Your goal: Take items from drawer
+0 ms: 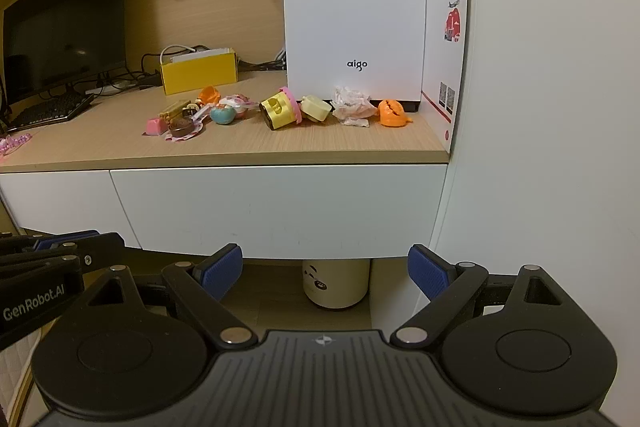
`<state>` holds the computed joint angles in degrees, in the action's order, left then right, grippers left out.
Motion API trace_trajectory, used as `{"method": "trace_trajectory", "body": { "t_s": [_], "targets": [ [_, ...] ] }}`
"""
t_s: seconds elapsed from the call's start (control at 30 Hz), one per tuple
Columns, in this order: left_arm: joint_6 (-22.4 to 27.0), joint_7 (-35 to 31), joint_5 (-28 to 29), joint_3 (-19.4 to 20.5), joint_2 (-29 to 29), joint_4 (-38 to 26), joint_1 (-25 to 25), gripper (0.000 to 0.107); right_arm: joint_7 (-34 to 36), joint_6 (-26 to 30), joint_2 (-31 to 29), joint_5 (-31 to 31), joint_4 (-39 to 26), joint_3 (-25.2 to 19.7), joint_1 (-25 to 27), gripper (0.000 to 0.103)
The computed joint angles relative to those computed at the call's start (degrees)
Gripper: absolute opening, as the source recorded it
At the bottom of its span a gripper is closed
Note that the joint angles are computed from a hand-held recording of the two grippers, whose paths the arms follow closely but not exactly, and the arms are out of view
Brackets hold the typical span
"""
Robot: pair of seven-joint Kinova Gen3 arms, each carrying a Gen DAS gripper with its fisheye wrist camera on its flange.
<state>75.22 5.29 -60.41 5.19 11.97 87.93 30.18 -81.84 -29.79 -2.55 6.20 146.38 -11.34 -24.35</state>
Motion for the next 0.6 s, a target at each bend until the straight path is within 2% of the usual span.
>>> {"method": "trace_trajectory", "body": {
  "t_s": [0.6],
  "targets": [
    [-0.7,0.4,0.0,0.0,-0.1,0.4,-0.3,0.017,-4.0,-0.6,0.1,5.8,0.3,1.0,0.6,0.090]
  ]
}}
